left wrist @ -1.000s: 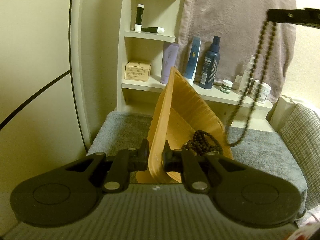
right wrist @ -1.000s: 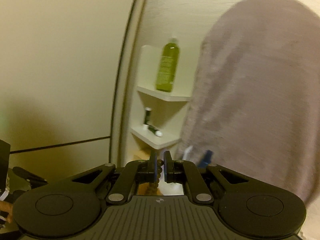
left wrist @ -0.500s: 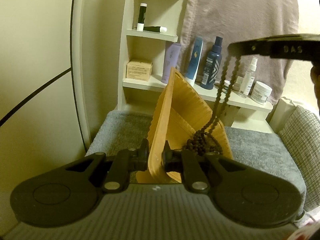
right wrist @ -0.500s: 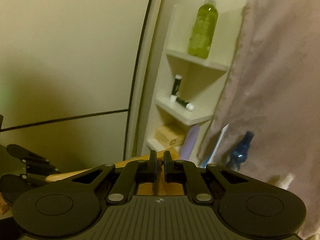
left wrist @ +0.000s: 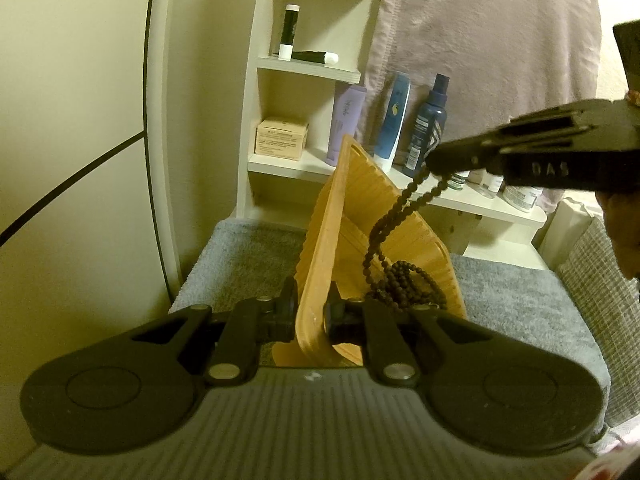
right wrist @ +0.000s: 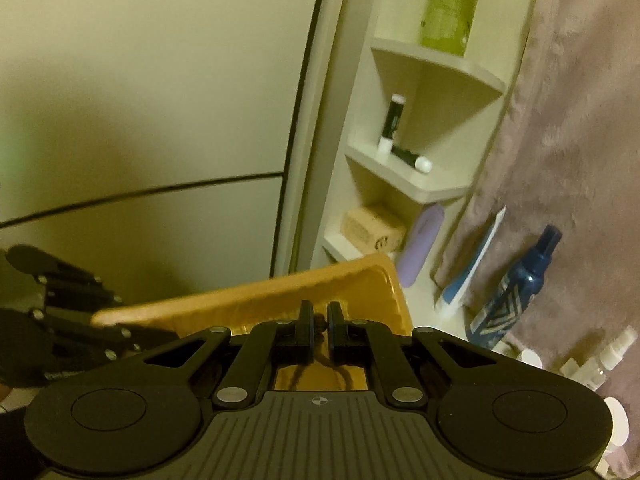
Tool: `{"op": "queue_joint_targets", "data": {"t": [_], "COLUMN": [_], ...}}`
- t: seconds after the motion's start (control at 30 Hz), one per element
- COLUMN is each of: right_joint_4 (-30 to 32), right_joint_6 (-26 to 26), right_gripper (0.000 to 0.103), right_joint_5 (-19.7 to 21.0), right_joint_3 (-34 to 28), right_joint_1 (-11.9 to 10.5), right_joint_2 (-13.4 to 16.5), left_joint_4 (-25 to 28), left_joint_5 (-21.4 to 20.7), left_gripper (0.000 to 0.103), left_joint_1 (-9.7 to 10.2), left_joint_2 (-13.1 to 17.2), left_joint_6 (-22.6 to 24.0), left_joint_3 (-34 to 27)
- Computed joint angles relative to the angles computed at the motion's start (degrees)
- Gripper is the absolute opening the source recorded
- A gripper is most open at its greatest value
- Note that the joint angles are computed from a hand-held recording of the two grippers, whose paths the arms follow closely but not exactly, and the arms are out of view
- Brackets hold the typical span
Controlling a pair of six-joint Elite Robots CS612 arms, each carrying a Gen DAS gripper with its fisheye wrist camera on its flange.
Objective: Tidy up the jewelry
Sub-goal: 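Carry the bead bracelet over the orange tray and open the right gripper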
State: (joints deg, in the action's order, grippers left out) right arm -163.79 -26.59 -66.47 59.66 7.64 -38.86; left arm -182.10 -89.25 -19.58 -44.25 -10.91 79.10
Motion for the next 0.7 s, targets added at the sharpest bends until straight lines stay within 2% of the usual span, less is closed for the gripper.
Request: {"op": "queue_joint_targets", "data": {"t": [0.33, 0.43, 0.63, 0.7], "right_joint_4": [0.75, 1.01, -3.61, -5.81], "right_joint_6": [1.11, 2.94, 8.32, 10.68], "right_gripper": [0.006, 0.006, 0.008, 0.012], "right_joint_5": [0.14, 1.33, 0.70, 0.43], "right_joint_3": [0.23, 0.20, 1.80, 2.91], "right_joint_1": [-0.26, -0.48, -0.95, -1.22], "right_joint_2": [-0.06, -0.01, -0.31, -0.70], "left_joint_4": [-0.02, 0.02, 0.04, 0.07], "left_joint_5": [0.02, 0.04, 0.02, 0.05], "left_gripper": [0.012, 0.012, 0.012, 0.012], "left_joint_1": [0.01, 0.01, 0.01, 0.02], "left_joint_2": [0.02, 0.02, 0.02, 0.02], "left_joint_6": [-0.04, -0.13, -0.45, -0.51], "left_joint_3": [0.00, 0.00, 0.00, -0.01]}}
